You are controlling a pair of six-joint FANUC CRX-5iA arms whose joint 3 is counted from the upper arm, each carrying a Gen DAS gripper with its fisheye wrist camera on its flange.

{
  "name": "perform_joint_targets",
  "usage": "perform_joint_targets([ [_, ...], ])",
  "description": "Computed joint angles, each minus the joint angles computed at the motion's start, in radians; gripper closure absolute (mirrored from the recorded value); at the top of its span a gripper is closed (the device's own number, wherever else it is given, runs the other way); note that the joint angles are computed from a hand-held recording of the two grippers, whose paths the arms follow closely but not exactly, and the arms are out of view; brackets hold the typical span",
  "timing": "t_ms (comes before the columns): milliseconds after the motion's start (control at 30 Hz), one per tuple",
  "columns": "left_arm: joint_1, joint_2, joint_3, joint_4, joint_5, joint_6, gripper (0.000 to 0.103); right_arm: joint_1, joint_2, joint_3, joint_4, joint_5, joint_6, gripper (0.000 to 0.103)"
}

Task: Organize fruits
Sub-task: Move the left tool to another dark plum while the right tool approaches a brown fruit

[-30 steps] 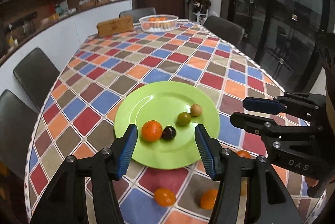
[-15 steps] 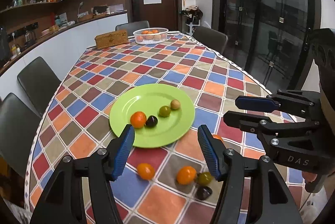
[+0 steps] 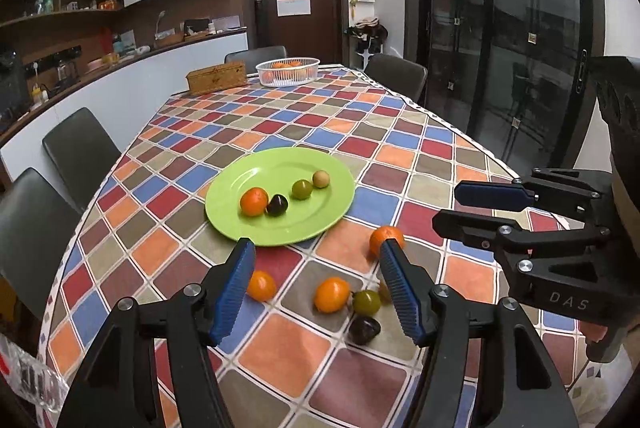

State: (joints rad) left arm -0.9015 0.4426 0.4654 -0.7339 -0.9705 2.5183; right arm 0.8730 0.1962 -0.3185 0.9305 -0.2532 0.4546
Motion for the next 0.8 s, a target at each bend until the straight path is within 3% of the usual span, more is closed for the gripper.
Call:
perform_joint_targets([
  [133,-0.012,0.004,-0.017,-0.006,0.012,0.013,0.039,0.002,-0.013,-0.034,0.017,0.012,-0.012,0.062],
  [233,-0.030,0.010,-0.023,-0.033,0.000,0.020,0.039,-0.008,-0.017,-0.067,0.104,0.026,-0.075,0.062],
  [500,-0.058,0.015,-0.052,-0.067,0.002,0.014,0.039,0.003,-0.012,-0.102,0.152,0.011,-0.063,0.062],
  [800,-0.039,0.029,-0.080,0.008,0.058,-0.045,0.039,0.033,0.012,-0.077,-0.015,-0.012,0.099,0.062],
])
